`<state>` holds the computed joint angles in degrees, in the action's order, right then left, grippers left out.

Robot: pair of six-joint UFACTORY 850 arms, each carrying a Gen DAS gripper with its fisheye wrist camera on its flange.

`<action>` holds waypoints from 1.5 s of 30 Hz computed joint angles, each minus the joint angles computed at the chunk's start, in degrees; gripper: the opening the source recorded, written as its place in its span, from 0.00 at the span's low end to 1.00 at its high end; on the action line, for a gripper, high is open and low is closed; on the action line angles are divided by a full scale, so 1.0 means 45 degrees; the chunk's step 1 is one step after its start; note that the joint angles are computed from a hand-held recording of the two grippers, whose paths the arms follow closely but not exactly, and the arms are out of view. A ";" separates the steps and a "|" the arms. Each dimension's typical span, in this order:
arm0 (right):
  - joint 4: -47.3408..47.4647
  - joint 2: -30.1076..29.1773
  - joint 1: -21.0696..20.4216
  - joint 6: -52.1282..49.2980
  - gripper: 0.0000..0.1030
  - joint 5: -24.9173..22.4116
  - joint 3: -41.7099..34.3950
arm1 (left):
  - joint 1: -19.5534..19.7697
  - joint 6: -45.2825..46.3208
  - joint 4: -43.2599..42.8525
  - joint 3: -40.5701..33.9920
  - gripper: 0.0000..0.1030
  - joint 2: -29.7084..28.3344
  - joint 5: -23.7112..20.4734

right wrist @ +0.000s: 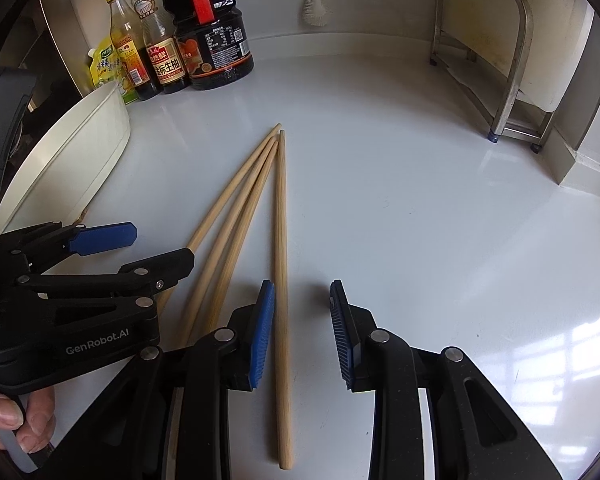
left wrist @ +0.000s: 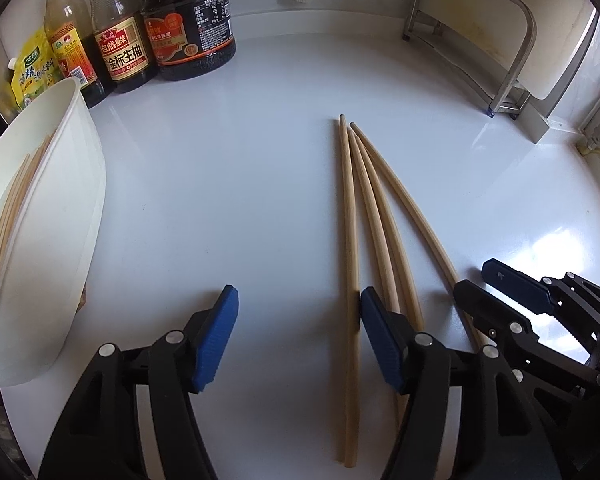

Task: Organize utensils
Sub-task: 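Close the left tool on a chopstick while the right tool grasps another, then carry the held chopsticks with both tools over the white basin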

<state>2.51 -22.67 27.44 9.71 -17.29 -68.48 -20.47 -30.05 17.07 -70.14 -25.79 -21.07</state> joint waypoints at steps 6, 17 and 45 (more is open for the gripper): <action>-0.1440 -0.0113 0.0171 0.0853 0.23 0.0054 -0.0067 | -0.0099 0.0080 0.0173 -0.0126 0.42 -0.0070 -0.0016; 0.1584 -0.0161 -0.0189 -0.1091 0.06 -0.0328 -0.0266 | 0.0123 0.3997 -0.3875 -0.0062 0.07 0.0115 -0.0191; 0.1376 -0.1807 0.1928 0.0369 0.06 -0.1716 -0.5644 | 0.3291 0.7162 -0.5695 0.0445 0.07 0.3122 0.0149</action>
<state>8.70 -30.80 36.11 11.37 -25.01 -93.88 -5.66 2.18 -8.56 -68.13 -11.75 -20.40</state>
